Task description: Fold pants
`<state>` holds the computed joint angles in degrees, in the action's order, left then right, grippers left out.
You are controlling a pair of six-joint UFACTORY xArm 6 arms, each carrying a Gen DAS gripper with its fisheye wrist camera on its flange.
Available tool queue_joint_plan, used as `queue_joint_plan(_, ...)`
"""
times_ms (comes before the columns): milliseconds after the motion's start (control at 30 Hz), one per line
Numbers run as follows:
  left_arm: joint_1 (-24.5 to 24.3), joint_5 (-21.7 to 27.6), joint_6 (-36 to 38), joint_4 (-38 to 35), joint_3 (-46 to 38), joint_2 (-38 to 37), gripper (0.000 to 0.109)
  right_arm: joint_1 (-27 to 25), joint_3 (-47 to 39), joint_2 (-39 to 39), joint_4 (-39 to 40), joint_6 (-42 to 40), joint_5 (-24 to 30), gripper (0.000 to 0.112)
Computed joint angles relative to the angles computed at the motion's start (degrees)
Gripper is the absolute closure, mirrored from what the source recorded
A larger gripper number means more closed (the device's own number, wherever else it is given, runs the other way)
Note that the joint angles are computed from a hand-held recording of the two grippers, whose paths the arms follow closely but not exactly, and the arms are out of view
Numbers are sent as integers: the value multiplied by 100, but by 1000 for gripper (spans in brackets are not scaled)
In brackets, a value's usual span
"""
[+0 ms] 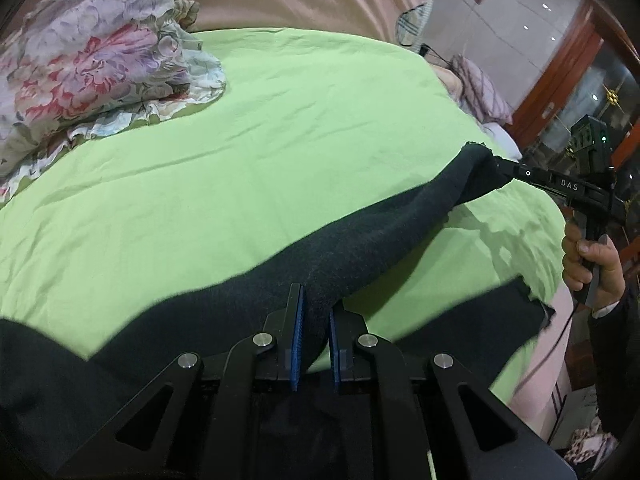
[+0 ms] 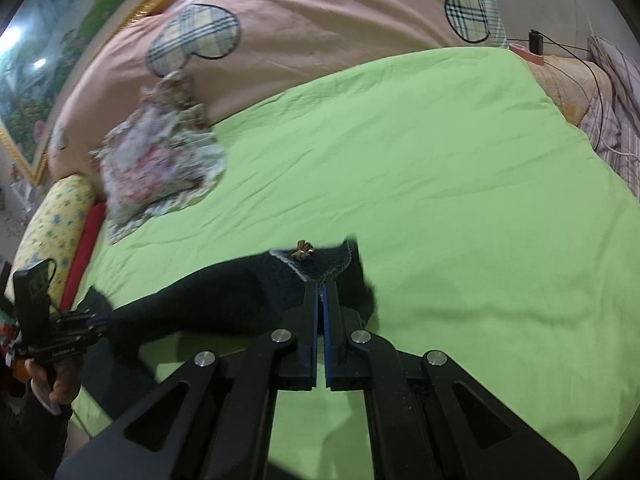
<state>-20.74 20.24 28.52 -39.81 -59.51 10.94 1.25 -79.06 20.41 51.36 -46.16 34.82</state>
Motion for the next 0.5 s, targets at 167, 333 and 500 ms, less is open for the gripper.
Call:
queue_joint_plan(167,-187,-104,111,-222,804,-658,99,-87,1105,-804,185,-365,-36,110)
queue_joint_plan(333,-414,-220,195,-363,1394,-1126,99,-187,1984,-1433,487,-628,-178,110)
queue_joint_plan(500,-652,-413,23,-140,1851,-1470,99,-277,2583,-1989,936,-987,-223,110)
